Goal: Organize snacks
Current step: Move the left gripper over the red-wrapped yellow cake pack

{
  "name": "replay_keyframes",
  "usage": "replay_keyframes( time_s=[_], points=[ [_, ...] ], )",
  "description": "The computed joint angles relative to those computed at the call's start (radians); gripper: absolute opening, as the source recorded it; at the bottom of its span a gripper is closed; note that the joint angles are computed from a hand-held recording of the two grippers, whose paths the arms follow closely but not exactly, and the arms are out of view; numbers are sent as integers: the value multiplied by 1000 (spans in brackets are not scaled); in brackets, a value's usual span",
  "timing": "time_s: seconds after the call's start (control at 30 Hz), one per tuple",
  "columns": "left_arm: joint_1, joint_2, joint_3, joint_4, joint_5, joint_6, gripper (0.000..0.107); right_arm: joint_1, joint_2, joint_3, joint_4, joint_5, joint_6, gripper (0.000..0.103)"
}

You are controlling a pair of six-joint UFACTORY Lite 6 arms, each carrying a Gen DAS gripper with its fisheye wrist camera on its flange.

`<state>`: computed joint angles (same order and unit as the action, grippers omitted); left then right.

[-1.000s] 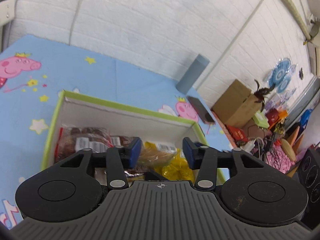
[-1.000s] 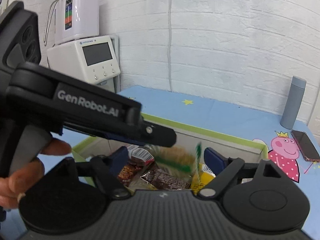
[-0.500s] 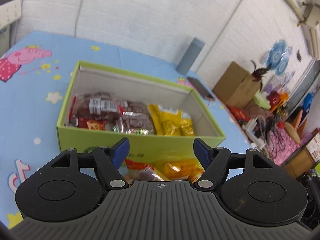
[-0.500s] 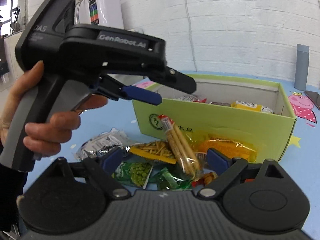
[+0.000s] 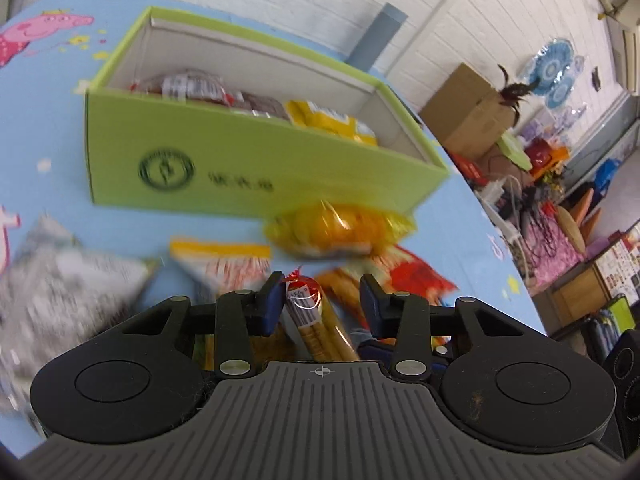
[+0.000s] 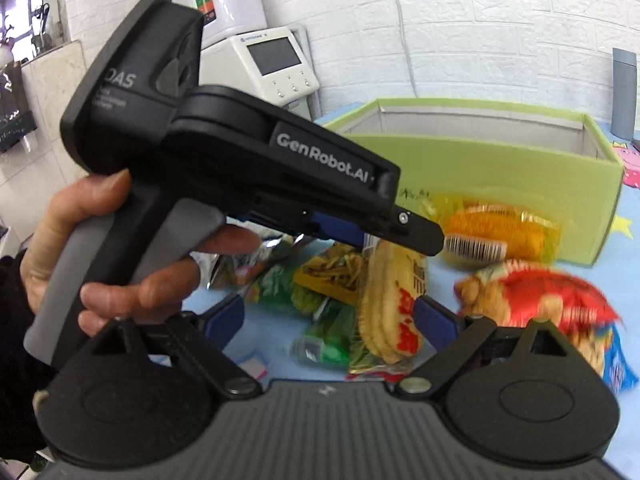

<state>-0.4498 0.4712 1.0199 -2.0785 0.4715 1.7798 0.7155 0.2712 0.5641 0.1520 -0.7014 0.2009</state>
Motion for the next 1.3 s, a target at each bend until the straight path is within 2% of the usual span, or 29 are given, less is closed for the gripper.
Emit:
replay_keyframes(
  time_s=[0.13,0.27,0.37,0.43,0.57,0.63,0.7,0.73,0.87,1.0,1.1,1.17,1.23,1.3],
  points=[
    [-25,-67,-168,-97,92,70,26,157,-81,-130,210,-49,-48,95],
    [-76,-100,-239,-184,112,123,27,343,-155,-225,481,-108,-106,94],
    [-99,-184,-334,-280,114,211,29,507,-228,-287,774,-151,-221,94],
    [-101,-245,-404,-358,113,260,29,553,-258,-316,831,-170,-228,94],
    [-38,-332,-488,-325,152,213,30,545,-262,-353,763,-178,-127,94],
    [-25,-369,-488,-326,117,215,30,536,-240,-345,727,-196,-80,94],
    [-23,-380,-455,-330,80,231,33,614,-244,-354,740,-247,-30,94],
    [-22,-370,-422,-326,63,235,34,611,-246,-361,688,-258,17,94],
    [-27,-206,-209,-147,30,130,38,546,-206,-319,484,-231,159,94],
    [-46,-3,39,155,-1,-94,37,430,-85,-223,279,-201,272,94],
    [-62,67,127,267,-62,-161,37,352,-14,-192,175,-221,327,94],
    [-59,78,111,242,-64,-122,38,343,-40,-212,187,-211,318,94],
    [-37,67,62,169,-20,-50,38,353,-68,-231,268,-189,262,94],
    [-25,55,24,144,8,-36,38,337,-102,-267,276,-192,266,94]
  ],
)
